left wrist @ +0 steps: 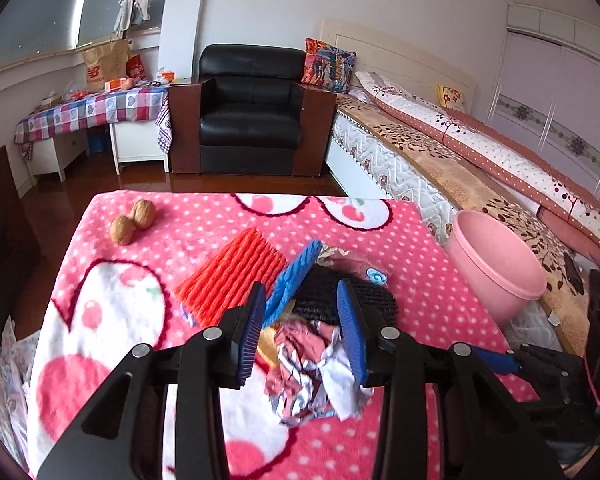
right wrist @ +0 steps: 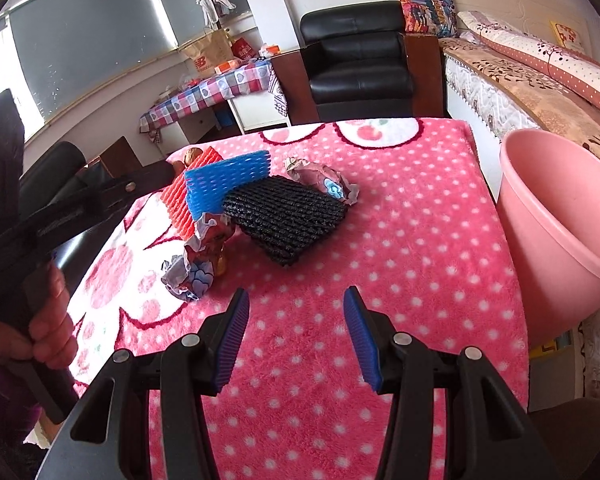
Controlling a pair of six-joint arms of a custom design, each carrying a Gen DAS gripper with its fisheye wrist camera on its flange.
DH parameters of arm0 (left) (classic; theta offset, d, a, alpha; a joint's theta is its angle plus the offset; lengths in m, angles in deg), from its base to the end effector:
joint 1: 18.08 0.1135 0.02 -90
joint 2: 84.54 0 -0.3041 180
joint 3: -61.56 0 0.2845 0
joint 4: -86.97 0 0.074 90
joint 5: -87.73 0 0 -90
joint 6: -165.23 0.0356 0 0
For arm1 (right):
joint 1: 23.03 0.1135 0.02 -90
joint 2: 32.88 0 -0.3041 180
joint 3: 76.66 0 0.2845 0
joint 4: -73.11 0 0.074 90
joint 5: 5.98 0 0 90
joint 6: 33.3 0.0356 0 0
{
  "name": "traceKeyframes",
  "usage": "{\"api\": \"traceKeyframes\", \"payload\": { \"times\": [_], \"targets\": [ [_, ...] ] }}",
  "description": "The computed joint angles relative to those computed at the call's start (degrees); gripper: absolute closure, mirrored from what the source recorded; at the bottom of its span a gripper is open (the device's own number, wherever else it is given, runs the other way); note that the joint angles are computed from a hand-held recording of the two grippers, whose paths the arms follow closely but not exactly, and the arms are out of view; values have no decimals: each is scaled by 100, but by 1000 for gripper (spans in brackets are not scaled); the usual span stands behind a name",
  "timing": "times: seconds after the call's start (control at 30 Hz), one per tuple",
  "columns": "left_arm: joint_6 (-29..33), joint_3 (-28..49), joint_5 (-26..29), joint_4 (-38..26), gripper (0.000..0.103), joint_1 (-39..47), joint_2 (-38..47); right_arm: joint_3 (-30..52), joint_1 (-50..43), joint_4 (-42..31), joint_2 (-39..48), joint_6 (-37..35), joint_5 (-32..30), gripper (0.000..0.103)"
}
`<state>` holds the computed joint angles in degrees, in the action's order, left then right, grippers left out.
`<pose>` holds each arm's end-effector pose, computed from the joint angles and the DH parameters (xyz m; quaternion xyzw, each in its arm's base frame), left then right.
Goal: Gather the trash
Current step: 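Grasp the blue brush with the left tool while the right tool grasps the black mesh pad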
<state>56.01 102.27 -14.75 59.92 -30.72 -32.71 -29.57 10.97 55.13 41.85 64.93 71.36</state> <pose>0.1936 -0.0355 0.2305 -0.0987 0.8899 -0.0252 0.4446 0.2178 0.1563 0.1972 -0.2458 0.8878 0.2305 0.3134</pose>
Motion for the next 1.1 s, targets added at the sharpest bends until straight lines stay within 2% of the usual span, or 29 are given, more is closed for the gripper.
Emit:
{"api": "traceKeyframes", "payload": {
  "times": [0.07, 0.13, 0.17, 0.2, 0.23, 0.3, 0.53, 0.67, 0.93, 0.97, 1.0, 1.1],
  "targets": [
    [68, 107, -101, 151, 66, 34, 405, 10, 6, -14, 13, -1, 6, 54],
    [117, 154, 70, 334, 66, 214, 708, 37, 4, -23, 50, -27, -8, 54],
    [135, 173, 77, 378, 69, 271, 827, 54, -13, -39, 60, -60, -27, 54],
    [159, 201, 141, 412, 78, 348, 968, 91, -17, -58, 88, -101, -42, 54],
    [180, 229, 314, 406, 92, 455, 1076, 141, -14, -76, 130, -156, -54, 54],
    [141, 233, 658, 382, 98, 684, 1165, 283, -17, -131, 245, -289, -87, 54],
    [-112, 32, 1503, -40, 98, 1330, 88, 929, 170, -263, 840, -736, 119, 54],
    [-174, -2, 1671, -377, 98, 1568, -553, 1305, 387, -349, 1262, -999, 333, 54],
    [-179, 70, 1742, -647, 98, 1781, -975, 1893, 879, -475, 2137, -1449, 1148, 54],
    [-210, 78, 1706, -648, 98, 1766, -977, 1908, 901, -454, 2202, -1429, 1227, 62],
    [-239, 83, 1696, -654, 98, 1749, -987, 1934, 853, -452, 2252, -1397, 1181, 80],
    [-232, 96, 1717, -716, 98, 1739, -1082, 1866, 584, -498, 2092, -1153, 650, 90]
  ]
}}
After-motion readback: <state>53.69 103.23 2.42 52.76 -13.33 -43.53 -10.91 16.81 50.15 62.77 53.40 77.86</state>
